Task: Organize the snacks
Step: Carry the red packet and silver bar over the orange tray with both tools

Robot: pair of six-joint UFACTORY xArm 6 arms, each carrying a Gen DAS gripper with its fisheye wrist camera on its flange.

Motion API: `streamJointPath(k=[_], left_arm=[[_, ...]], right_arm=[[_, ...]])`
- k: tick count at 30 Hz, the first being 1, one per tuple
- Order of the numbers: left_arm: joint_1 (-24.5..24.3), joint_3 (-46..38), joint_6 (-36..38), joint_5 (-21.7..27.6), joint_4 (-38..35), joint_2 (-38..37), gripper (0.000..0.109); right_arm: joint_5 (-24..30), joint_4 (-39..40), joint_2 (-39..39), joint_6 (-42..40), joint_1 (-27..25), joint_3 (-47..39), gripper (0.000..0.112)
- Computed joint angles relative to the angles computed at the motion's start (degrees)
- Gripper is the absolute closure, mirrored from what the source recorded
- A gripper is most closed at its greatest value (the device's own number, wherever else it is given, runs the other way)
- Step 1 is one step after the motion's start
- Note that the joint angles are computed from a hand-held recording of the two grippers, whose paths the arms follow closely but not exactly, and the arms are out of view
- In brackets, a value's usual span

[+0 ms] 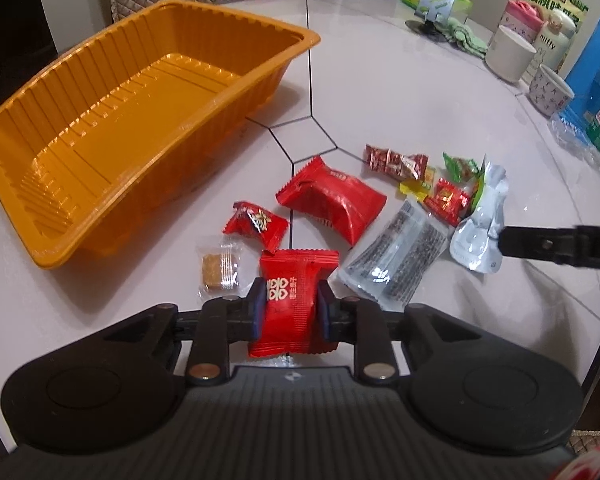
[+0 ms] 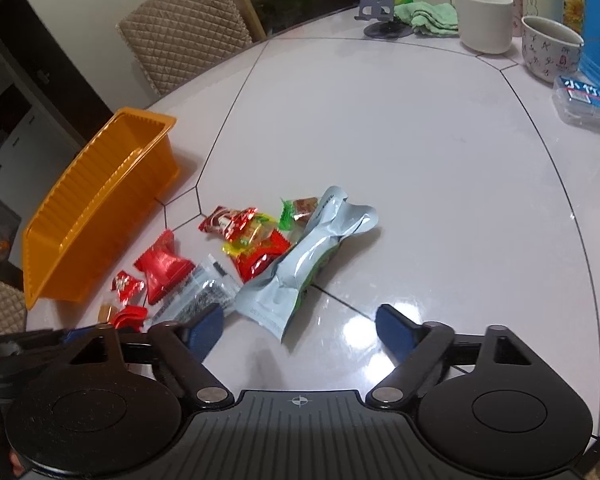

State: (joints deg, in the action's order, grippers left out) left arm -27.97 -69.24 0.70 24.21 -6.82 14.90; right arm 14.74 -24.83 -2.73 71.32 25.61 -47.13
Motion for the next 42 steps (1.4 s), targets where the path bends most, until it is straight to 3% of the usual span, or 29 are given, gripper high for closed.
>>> streamJointPath(k=[3, 11, 18, 27, 42], left_arm=[[0.2, -0.3, -0.4, -0.1, -0.2, -0.4, 0.086], [0.3, -0.3, -2.1, -0.7, 1.0, -1.3, 0.086], [0.3, 0.2, -4.3, -0.4, 2.7, -2.0, 0.086], [0.0, 0.7, -5.5, -0.5, 3.4, -2.7, 0.086], [-0.4, 2.0, -7.7, -1.2, 4.8, -5.4, 0.086]], right_arm=[[-0.2, -0.8, 1.4, 0.8, -0.8, -1.1, 0.046], [-0.9, -4.3, 4.7, 7.7, -2.6, -3.8, 0.056], [1.5, -5.0, 7.8, 8.2, -2.6, -7.2, 0.063], [-0.6, 1.2, 6.2, -1.9, -2.7, -4.6, 0.081], [-3.3, 10.6, -2.4, -12.9, -1.6, 2.3, 0.086]])
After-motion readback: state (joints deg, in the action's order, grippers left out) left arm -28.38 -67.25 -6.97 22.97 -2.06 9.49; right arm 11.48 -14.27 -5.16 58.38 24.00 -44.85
